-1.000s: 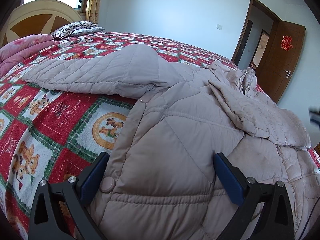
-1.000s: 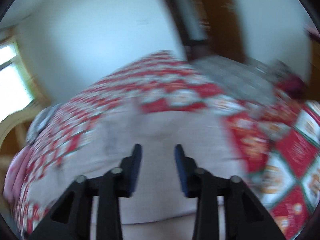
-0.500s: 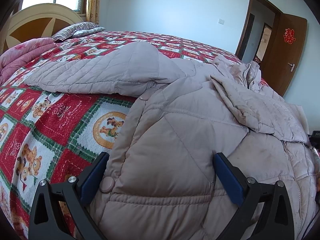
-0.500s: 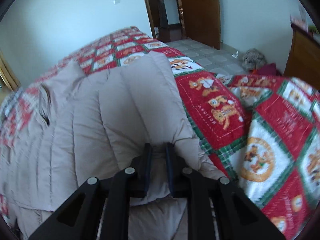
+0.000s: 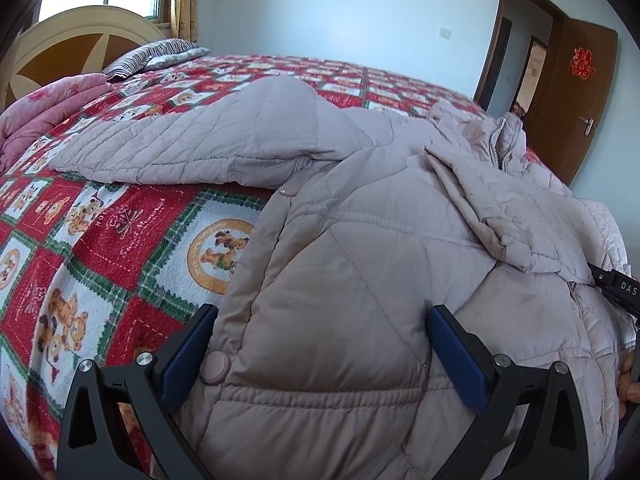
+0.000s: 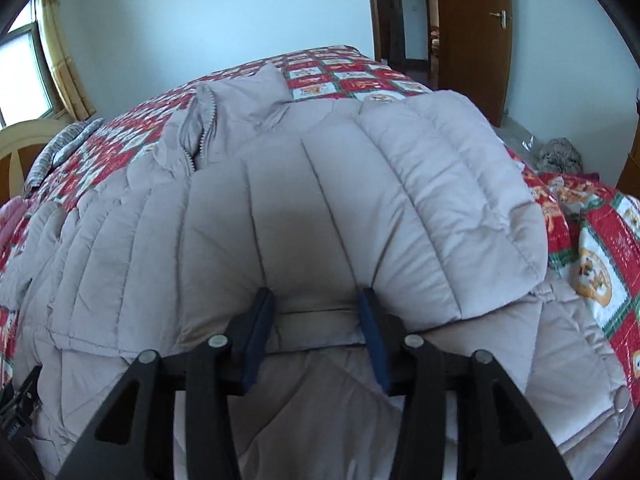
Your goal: Fold large clothes
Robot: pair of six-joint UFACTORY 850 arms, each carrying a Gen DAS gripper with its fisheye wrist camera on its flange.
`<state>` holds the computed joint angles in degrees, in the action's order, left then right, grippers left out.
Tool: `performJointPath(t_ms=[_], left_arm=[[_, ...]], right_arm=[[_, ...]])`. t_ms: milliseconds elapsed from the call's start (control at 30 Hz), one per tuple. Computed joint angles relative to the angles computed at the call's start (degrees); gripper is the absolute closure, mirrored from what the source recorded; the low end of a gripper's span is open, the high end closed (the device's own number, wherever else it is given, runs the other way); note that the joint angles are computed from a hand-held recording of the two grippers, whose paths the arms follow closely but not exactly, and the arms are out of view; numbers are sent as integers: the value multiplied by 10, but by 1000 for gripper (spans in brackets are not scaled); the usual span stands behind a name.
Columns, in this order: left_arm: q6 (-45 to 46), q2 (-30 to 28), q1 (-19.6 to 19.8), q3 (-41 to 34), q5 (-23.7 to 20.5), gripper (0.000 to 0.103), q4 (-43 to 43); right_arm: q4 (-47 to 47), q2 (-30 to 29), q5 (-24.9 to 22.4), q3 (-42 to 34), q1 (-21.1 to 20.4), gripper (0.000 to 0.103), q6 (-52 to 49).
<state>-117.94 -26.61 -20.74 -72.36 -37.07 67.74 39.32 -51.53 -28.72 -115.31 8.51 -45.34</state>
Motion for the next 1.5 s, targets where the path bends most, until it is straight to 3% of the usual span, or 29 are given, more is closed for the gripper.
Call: performJointPath(t_ms=[67,133,200,300,433,533,633,700,733,767,867,933,1000,1067,1133,1200,1300,1433,1500], left_arm=[[54,17,10,6,22,1,-51],[15,58,22,40,40,1,-22],[-61,102,35,76,-6,1,36],[-83,139,90,100,-96,1,19],[-22,127,183,88,-121,1,-63],[-12,114,239,89,-94,1,-90],[-71,114,277,107,-21,6,-68],[-97,112,296,117,33,20,-60],[-88,107,299,113,50,37,-77],[-75,96,303,106,52,41,-99],[-84,81,289,92,22,42,-72],[-61,72,286,81,2,56,-74],[-80,78,289,91,13,94,-44],[-147,97,297,114,64,94,12],[-142,102,286,108,37,94,23],[-108,96,257,77,-19,94,46],[-30,78,193,10,-71,94,105],[43,36,105,-94,-106,95,180],[67,9,66,-145,-93,95,218]], right_arm=[[40,3,-12,6,-6,49,-33],[75,8,-20,14,-11,44,-63],[92,12,-13,24,-9,41,-82],[96,16,-5,31,-5,34,-95],[89,15,-4,31,-2,29,-97],[93,15,-4,32,-2,28,-100],[99,13,-7,30,-3,27,-105],[102,12,-7,30,-3,27,-106],[102,12,-7,30,-3,27,-107],[103,12,-7,29,-2,26,-107],[104,11,-8,28,-3,26,-107],[107,10,-9,28,-3,26,-109],[110,9,-10,27,-3,26,-111],[112,8,-9,26,-3,26,-113],[114,8,-10,25,-4,26,-114],[119,7,-12,25,-4,26,-116],[125,7,-14,25,-5,26,-118],[136,7,-20,26,-7,26,-123],[142,6,-24,25,-8,26,-125]])
